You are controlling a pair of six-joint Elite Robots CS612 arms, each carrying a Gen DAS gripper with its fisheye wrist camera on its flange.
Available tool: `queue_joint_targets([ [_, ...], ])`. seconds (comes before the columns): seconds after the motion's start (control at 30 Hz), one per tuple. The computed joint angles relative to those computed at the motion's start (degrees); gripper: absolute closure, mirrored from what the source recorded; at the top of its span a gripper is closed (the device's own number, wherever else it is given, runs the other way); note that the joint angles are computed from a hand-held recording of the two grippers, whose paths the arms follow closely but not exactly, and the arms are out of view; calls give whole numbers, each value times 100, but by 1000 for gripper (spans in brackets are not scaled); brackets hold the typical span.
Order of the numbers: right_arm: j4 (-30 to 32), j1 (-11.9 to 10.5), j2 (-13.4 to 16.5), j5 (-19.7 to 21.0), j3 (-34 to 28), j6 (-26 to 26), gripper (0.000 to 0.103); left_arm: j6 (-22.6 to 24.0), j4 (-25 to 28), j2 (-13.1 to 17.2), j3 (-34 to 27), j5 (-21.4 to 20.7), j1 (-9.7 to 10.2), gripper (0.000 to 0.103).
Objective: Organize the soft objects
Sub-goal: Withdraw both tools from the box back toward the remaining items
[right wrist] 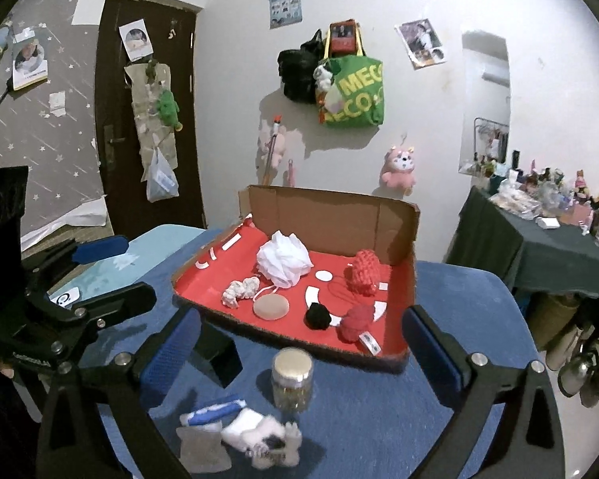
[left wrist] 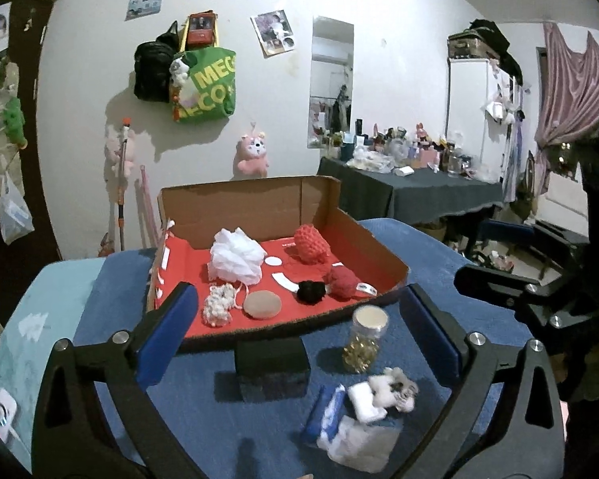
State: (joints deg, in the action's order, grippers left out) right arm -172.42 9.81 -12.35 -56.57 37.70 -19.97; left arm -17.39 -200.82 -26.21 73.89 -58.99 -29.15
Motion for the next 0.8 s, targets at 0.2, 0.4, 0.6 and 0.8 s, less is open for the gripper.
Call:
queue_joint_targets([
  [0.2,-932,-31,-276,-144,882,212,0,-281,-182,38,221,322,-143,0],
  [0.4,-1481,-42,-315,-382,1319,469,0,-554,-83,126,309,472,-217,0],
  [0.6,-1556,-30,-201,-618,1380,605,0,-880,173,206,325,352,-209,0],
  [0.8,-1210,-41,-66,-632,1289,696,0,-1176,556,287,267,196,-170,0],
])
